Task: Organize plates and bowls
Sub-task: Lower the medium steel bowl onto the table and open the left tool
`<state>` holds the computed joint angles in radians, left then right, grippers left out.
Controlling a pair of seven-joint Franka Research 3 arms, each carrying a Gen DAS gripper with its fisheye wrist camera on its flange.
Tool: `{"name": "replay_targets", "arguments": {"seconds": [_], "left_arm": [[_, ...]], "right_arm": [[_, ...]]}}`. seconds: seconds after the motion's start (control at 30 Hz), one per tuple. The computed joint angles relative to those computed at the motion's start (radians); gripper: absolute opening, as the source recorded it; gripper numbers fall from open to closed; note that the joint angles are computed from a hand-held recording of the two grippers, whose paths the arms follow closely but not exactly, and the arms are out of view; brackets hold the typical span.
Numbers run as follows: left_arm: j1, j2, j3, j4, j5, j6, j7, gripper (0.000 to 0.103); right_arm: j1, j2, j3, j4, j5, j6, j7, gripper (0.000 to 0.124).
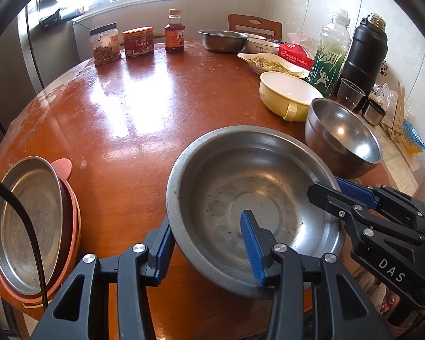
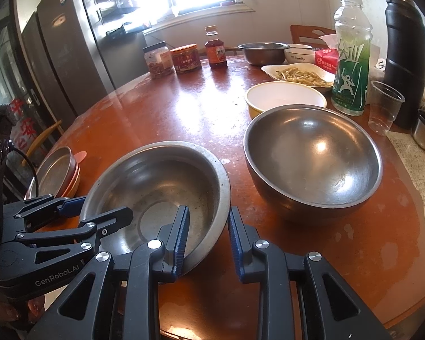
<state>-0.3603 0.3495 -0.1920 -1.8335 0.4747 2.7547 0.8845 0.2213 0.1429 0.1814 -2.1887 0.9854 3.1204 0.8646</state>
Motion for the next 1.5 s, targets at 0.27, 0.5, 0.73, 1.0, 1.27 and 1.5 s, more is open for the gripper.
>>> {"name": "replay_targets", "arguments": {"seconds": [0.27, 0.5, 0.73, 1.0, 1.27, 1.5], "left_arm": [[-0.002, -0.014, 0.008, -0.013, 0.016, 0.009, -0.024, 0.046], [-0.006, -0.028, 0.015, -0.024, 0.046, 0.018, -0.056, 0.047], [-0.005, -0.042, 0.019, -0.039, 0.069, 0.026, -0.084, 0.048], [0.0, -0.075, 0.021, -0.072, 0.093, 0.044, -0.118, 0.05], [0.004, -0.108, 0.024, -0.091, 0.141, 0.067, -0.174, 0.053], [0.004, -0.102, 0.006, -0.055, 0.133, 0.049, -0.149, 0.053]], "right_arm": [[-0.003, -0.006, -0.002, 0.0, 0.021, 0.007, -0.007, 0.035], [-0.007, -0.017, 0.001, -0.001, 0.065, 0.009, -0.027, 0.037], [0.01, -0.03, -0.008, -0.011, 0.089, 0.022, -0.04, 0.042], [0.017, -0.047, -0.006, -0.012, 0.147, 0.031, -0.102, 0.052], [0.039, -0.07, -0.021, -0.012, 0.228, 0.041, -0.183, 0.054], [0.06, -0.103, -0.047, -0.005, 0.324, 0.052, -0.285, 0.055]]}}
